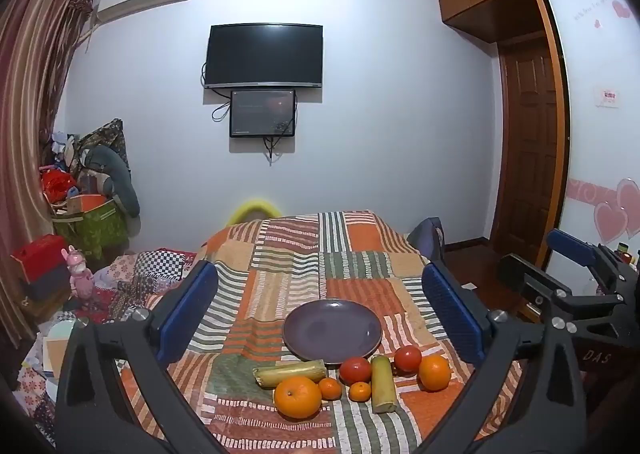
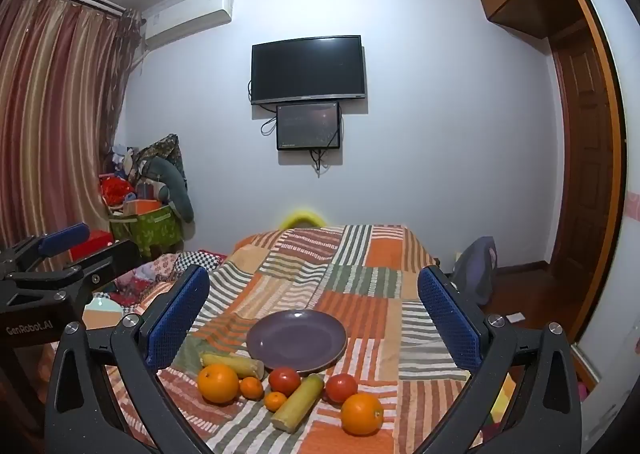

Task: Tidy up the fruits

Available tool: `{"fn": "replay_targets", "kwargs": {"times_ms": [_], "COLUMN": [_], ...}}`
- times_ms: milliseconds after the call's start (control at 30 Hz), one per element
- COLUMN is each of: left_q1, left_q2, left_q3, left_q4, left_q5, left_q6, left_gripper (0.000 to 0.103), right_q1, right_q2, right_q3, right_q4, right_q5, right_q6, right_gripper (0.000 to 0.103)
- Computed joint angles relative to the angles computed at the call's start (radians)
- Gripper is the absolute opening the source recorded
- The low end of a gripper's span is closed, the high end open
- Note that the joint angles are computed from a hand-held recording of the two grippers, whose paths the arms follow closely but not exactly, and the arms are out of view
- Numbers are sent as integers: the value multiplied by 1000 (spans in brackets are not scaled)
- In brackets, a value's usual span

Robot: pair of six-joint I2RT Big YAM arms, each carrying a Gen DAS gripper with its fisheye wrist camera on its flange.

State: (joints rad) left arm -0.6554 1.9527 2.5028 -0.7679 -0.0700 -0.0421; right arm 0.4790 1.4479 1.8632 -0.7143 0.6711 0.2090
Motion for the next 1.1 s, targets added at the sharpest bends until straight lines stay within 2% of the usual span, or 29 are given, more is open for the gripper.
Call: {"fn": "replay_targets", "kwargs": {"times_ms": [133,233,267,400,600,1100], "left_q1": [1,1,-6,-7,-3,-6], "left_q2": [-8,40,19,32,5,9], "left_q3": [-15,77,36,64,12,16], "left_q4": [17,-25,-11,-32,-4,-5], "left_q5": [-8,-4,-9,-4,5,1], "left_q6": [-2,-4,-1,11,18,20], "left_gripper": [103,103,103,103,103,103], "right_q1": [2,5,4,5,0,-2], "right_q2": [-1,-7,-5,-4,-1,4], "right_q3": [-2,-10,-8,-6,0,11], "right_q4": [9,13,9,3,-1,-10], "right_q5": [6,5,6,4,0,-1], "right_q6": [-10,-3,-1,1,2,2], "right_gripper": [103,103,103,103,103,103]}}
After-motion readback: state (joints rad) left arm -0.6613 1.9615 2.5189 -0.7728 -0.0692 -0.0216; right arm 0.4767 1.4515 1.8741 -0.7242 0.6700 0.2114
